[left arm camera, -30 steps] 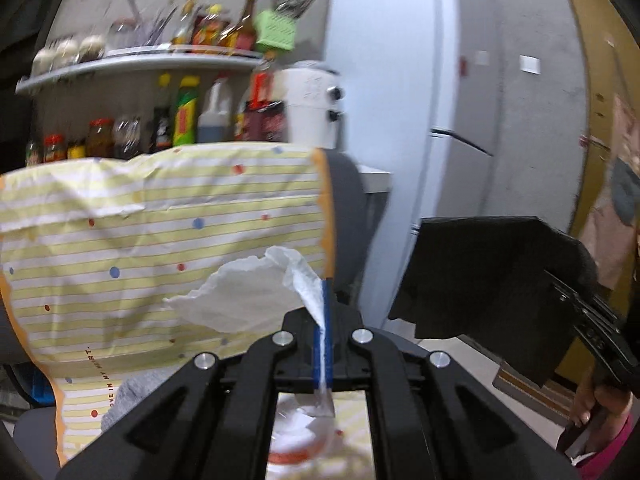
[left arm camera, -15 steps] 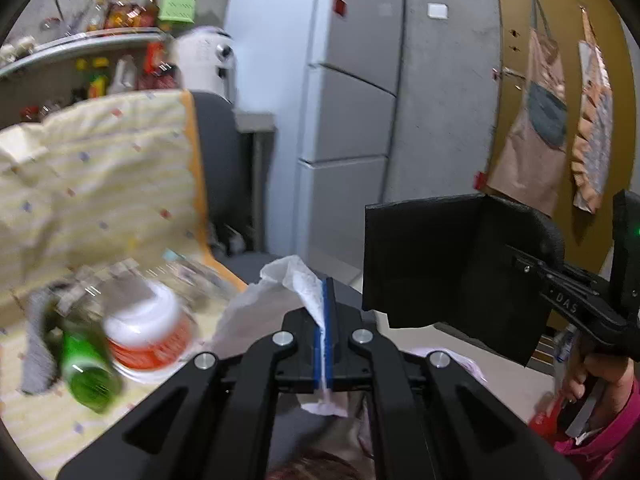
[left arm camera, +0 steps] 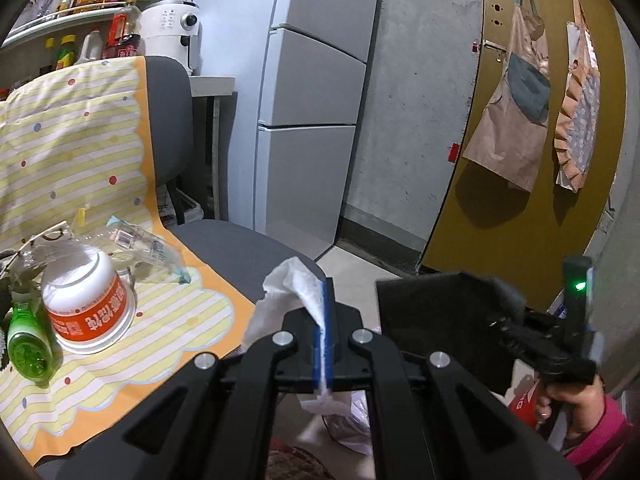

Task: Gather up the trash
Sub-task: 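Carry both items to the pink bin and open the right gripper to drop the black piece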

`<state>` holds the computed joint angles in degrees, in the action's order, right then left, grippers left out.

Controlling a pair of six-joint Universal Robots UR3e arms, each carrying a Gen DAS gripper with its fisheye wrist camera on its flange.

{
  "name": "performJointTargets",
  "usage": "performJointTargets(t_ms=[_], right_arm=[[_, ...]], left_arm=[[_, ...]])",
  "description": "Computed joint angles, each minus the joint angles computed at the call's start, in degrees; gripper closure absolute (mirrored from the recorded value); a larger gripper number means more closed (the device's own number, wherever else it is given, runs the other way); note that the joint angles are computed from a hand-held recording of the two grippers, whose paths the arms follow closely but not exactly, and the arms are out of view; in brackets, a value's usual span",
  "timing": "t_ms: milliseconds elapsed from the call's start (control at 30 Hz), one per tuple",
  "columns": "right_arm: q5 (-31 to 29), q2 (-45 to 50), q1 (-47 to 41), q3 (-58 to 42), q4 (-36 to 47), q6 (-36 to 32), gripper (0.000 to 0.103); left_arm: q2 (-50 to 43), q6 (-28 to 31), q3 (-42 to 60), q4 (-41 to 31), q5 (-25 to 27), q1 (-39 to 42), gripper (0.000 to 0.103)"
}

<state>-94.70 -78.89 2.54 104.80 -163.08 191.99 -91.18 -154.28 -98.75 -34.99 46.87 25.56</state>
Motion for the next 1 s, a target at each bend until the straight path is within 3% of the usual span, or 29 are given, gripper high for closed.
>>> performJointTargets(t_ms=[67, 267, 500, 1000], right_arm=[[-0.2, 1.6, -0.5, 0.1, -0.4, 0.0, 0.061], [0.2, 2.2, -1.8, 1.3, -0.5, 1.0, 0.059], [1.0, 1.2, -3.3, 2.2, -0.4, 0.8, 0.045], [1.0, -6.1, -4.1, 2.3, -3.0, 1.2, 0.045]], left_arm=[[-0.3, 0.4, -0.2, 0.1, 0.4, -0.4, 0.103], [-1.1, 0.4, -0.1, 0.1, 1.5, -1.8, 0.103], [-1.5, 0.7, 0.0, -0.1, 1.8, -2.4, 0.103], [-3.4, 2.1, 1.7, -0.7, -0.1, -6.6, 0.103]])
